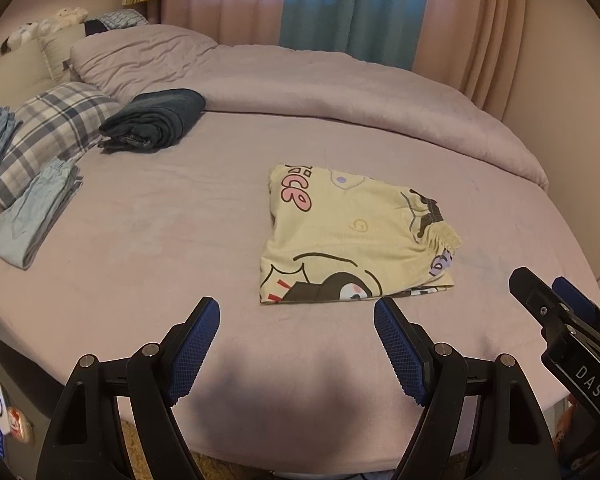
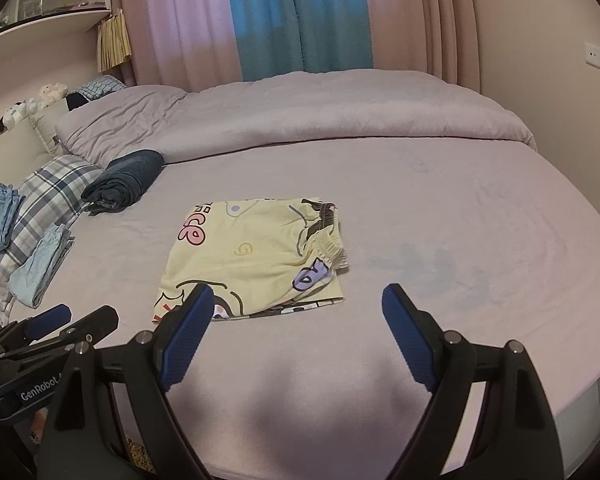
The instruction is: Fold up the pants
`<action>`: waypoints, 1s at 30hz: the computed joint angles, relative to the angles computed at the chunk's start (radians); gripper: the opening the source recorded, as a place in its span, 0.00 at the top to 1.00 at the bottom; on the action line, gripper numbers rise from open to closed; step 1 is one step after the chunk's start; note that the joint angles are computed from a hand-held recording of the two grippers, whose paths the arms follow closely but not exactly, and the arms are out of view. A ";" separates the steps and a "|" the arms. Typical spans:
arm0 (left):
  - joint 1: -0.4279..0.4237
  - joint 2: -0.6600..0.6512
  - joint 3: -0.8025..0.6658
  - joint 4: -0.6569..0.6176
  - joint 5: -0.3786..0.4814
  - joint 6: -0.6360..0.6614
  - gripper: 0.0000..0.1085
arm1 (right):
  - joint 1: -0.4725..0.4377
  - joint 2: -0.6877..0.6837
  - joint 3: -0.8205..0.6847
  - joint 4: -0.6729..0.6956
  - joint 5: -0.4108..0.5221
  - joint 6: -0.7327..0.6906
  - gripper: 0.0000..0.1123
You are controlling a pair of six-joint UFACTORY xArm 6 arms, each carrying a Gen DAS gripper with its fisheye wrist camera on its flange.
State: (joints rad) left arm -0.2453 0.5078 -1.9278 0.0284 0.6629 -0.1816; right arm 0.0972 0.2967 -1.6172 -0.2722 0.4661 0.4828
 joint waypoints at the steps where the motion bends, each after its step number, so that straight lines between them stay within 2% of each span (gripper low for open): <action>1: 0.001 0.000 0.000 -0.002 0.000 0.002 0.27 | 0.000 0.000 0.000 -0.003 -0.001 0.001 0.23; 8: 0.000 -0.002 0.003 -0.003 -0.003 0.002 0.27 | 0.008 0.000 -0.003 -0.031 0.014 0.016 0.23; 12: -0.005 -0.004 0.006 0.040 0.000 -0.034 0.27 | 0.011 -0.004 -0.002 -0.045 0.017 0.027 0.23; 30: -0.015 -0.032 0.042 0.030 -0.019 -0.042 0.27 | 0.014 -0.003 -0.007 -0.076 0.029 0.052 0.23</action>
State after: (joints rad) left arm -0.2602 0.4761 -1.8862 0.0579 0.6440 -0.2239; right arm 0.1113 0.2942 -1.6240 -0.3478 0.4950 0.5347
